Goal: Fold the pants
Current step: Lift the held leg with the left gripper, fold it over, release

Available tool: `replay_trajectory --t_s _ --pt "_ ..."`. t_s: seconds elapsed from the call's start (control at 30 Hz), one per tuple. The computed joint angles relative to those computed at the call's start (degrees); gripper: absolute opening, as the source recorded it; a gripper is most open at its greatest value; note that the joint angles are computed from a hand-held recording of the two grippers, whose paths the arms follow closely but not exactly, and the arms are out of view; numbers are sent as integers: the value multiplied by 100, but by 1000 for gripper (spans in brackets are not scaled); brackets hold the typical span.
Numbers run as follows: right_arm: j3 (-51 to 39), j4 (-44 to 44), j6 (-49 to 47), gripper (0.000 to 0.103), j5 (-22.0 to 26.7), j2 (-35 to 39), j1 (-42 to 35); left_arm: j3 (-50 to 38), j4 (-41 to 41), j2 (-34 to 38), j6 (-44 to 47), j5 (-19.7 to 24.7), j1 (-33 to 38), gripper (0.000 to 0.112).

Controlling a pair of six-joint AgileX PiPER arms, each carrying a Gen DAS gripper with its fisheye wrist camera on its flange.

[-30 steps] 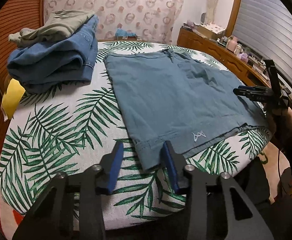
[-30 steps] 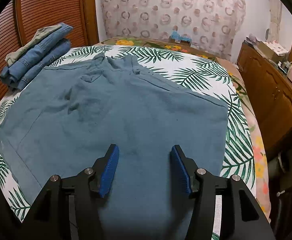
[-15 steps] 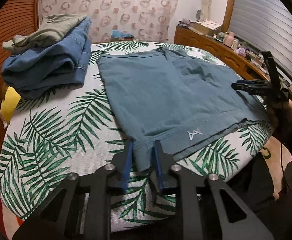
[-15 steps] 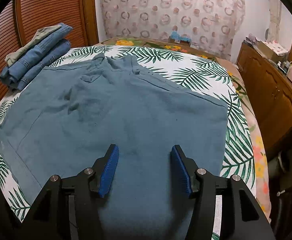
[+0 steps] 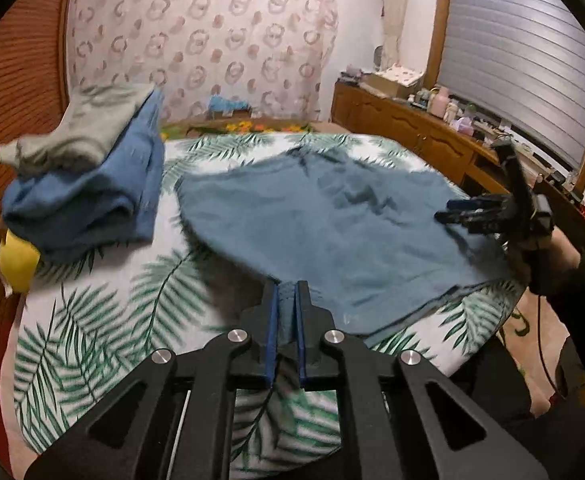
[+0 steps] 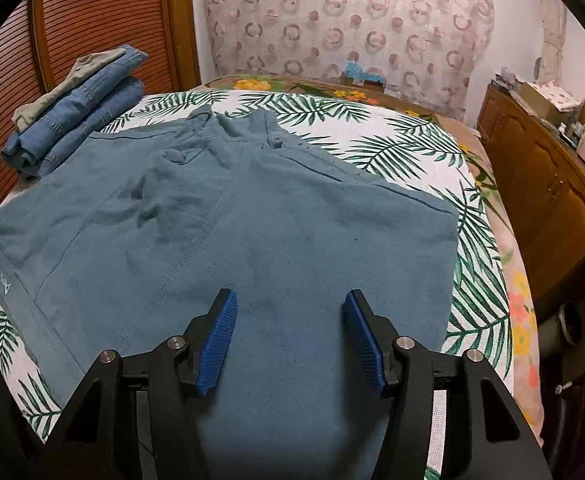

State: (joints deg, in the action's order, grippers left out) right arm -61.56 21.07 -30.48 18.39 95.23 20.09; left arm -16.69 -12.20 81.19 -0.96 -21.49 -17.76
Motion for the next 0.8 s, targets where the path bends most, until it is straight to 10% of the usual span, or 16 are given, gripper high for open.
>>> replay_trajectory --t_s 0.8 --pt "922 -161 208 62 -360 -1014 151 -2184 -2110 755 2464 1006 -1212 9"
